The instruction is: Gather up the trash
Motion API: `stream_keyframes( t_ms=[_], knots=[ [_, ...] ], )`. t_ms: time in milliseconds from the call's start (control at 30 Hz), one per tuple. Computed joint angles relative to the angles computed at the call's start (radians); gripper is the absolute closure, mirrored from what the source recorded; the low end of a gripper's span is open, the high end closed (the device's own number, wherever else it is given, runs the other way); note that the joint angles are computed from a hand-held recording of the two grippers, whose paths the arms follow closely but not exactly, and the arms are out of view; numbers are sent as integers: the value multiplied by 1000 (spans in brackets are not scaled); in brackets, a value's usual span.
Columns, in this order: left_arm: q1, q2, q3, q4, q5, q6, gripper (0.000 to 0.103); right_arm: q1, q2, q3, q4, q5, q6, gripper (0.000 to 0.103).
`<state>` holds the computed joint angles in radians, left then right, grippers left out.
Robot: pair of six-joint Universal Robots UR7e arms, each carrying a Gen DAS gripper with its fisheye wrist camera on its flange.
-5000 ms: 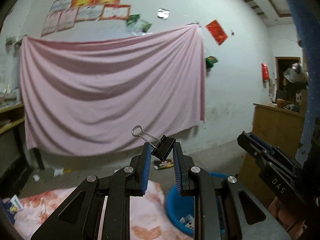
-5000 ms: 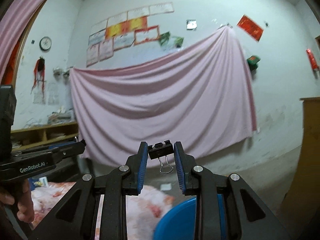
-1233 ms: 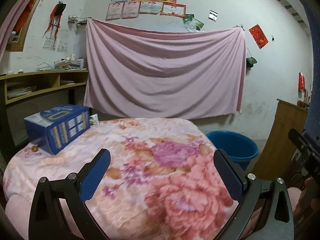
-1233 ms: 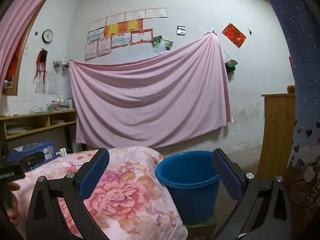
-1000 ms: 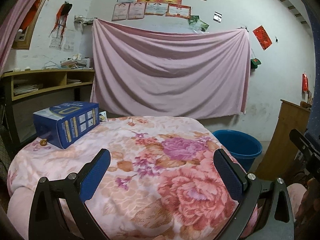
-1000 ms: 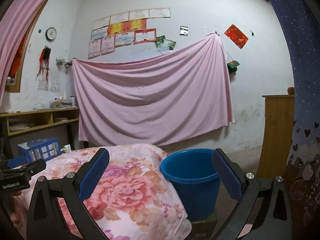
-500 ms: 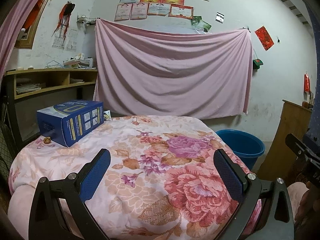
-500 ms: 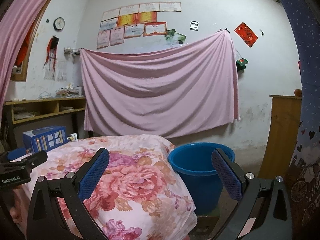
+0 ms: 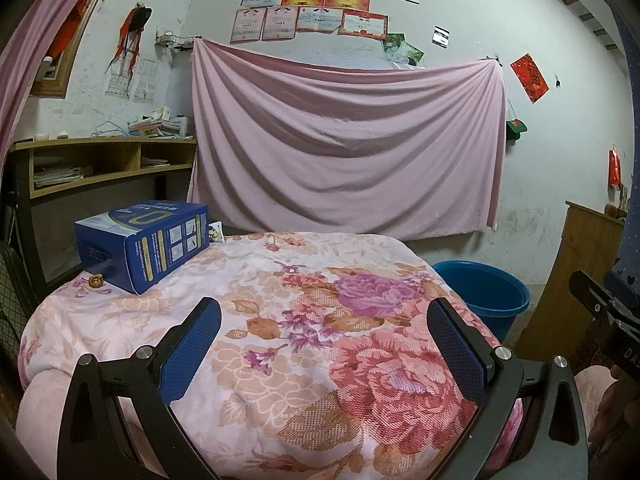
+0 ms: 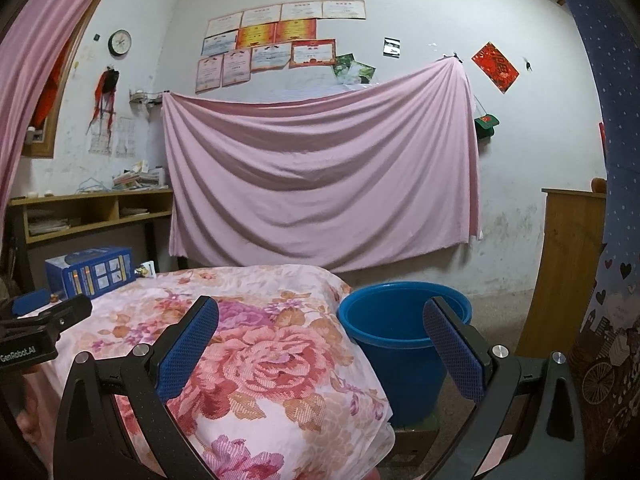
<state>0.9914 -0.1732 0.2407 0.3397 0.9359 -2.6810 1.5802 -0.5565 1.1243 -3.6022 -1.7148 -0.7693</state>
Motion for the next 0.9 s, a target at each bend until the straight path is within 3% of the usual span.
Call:
stream_keyframes(
  t_ms=[567,900],
  knots=[
    [0,4,-10,8,2,0,2,2,-1,2,0,-4,1,0],
    [2,-22,43,-23,3,-1,2,2,-2,3,2,-3,1,0]
  ],
)
